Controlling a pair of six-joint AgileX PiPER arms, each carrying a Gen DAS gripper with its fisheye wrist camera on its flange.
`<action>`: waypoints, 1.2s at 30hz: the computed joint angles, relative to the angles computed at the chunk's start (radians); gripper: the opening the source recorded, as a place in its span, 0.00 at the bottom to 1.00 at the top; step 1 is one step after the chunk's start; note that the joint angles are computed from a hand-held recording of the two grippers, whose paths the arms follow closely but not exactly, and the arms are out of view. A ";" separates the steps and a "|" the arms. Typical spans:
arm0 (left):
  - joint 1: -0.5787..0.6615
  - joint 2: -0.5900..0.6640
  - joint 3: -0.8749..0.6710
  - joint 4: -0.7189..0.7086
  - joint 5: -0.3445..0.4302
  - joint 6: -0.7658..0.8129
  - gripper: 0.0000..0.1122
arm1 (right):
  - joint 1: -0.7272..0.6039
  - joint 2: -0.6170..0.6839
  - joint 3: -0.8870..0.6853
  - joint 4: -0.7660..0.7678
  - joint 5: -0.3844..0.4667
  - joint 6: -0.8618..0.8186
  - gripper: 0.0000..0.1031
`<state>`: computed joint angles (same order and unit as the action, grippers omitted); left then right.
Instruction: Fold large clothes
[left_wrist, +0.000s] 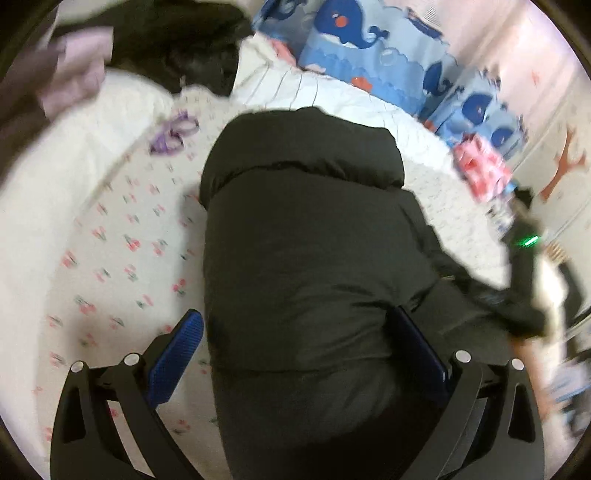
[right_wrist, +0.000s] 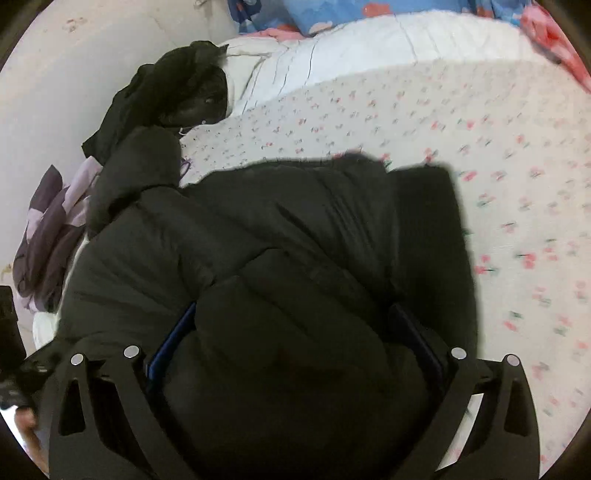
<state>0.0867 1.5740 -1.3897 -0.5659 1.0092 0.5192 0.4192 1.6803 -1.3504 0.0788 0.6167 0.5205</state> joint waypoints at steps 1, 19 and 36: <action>-0.021 -0.038 0.032 0.037 -0.051 -0.007 0.87 | 0.012 -0.062 0.044 -0.032 -0.023 0.016 0.93; -0.202 -0.340 0.281 0.294 -0.403 -0.142 0.86 | 0.448 -0.330 0.244 -0.627 0.180 0.566 0.93; -0.281 -0.471 0.333 0.281 -0.435 -0.175 0.86 | 0.529 -0.387 0.116 -0.687 0.382 0.512 0.93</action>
